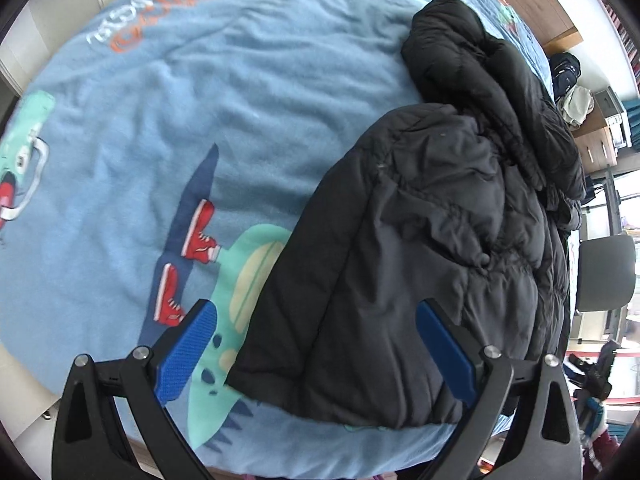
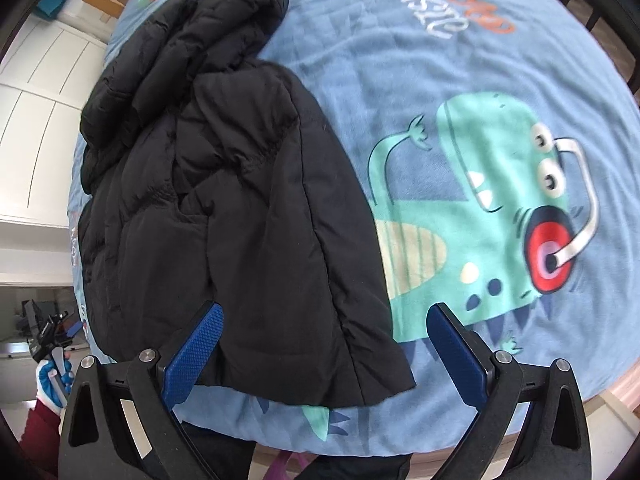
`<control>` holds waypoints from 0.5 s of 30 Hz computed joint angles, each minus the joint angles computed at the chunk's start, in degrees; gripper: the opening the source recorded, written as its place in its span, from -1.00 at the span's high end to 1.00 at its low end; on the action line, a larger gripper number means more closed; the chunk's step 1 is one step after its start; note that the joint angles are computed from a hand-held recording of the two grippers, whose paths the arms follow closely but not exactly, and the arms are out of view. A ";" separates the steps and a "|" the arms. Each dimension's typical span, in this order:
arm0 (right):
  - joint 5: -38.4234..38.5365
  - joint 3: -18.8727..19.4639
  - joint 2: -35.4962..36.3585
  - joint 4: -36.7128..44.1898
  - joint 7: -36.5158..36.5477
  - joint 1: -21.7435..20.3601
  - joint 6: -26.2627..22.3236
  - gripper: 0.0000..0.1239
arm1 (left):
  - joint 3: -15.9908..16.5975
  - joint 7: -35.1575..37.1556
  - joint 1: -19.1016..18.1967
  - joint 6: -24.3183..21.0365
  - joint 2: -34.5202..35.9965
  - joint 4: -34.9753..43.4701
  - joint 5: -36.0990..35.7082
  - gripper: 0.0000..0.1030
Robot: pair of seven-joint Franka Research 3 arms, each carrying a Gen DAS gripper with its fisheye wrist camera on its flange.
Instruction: Fold large clothes
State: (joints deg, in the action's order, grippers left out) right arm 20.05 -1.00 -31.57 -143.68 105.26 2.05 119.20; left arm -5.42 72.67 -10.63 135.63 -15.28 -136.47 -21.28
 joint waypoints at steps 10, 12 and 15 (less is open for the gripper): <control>5.70 -0.71 8.40 -0.68 -4.25 2.68 3.78 -0.65 | 0.38 13.49 0.88 1.37 8.88 2.05 -10.83 -0.96; 6.76 -0.88 9.11 -0.78 -4.59 2.91 3.97 -0.65 | 0.13 16.48 1.57 1.06 9.96 2.37 -13.78 -0.96; 7.46 -0.90 10.60 -0.26 -5.41 3.24 3.76 -0.65 | 0.10 21.48 3.04 -0.99 11.81 3.03 -19.37 -0.96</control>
